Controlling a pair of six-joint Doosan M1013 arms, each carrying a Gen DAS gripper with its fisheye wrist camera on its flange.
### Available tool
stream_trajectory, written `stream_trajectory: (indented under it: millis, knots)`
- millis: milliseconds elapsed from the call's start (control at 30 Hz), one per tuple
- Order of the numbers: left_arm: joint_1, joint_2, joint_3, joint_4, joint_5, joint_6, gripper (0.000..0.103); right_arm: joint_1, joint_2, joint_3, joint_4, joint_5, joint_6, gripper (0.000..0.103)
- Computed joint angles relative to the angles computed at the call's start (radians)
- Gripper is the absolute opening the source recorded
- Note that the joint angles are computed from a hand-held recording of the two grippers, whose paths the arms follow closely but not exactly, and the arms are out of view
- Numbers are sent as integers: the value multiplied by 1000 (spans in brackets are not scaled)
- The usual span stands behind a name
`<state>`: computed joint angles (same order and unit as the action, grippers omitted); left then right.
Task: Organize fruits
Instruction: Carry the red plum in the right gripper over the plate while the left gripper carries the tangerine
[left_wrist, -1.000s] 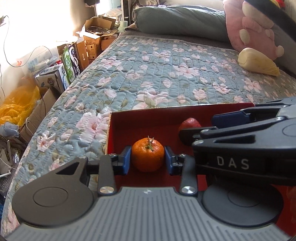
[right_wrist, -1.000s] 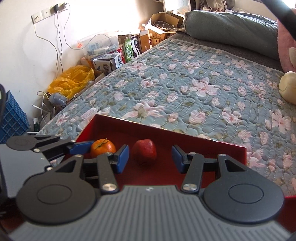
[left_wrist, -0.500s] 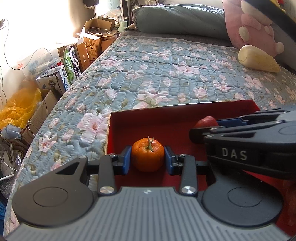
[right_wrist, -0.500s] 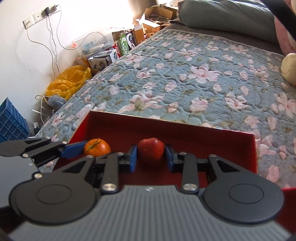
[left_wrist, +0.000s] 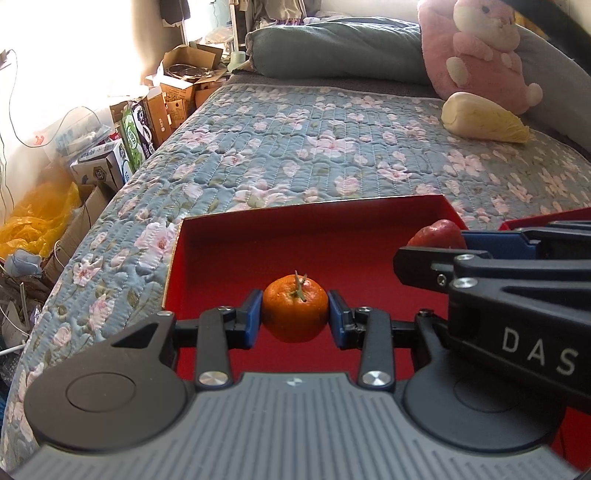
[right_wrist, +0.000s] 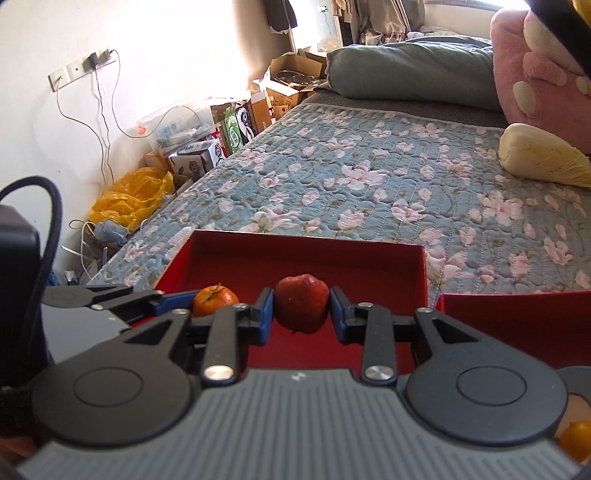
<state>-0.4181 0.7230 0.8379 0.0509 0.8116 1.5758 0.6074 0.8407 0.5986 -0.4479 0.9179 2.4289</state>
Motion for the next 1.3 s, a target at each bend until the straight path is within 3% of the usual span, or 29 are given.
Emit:
stream_trajectory:
  millis: [333,933,1067,1300]
  knots:
    - [-20,-86,141,25,-49,0,43,30,-132,218,-101,-95,145,35]
    - [-34,-200,306,32,-187,-25,43,87,-272,439,-221,-163,238,35]
    - [-41,-222,337,4,-207,4,43,95,-316,505,-268,-167,296,35]
    - [-52,-240,360,-49,-230,53,43,100,-390,629,-358,-85,412,35]
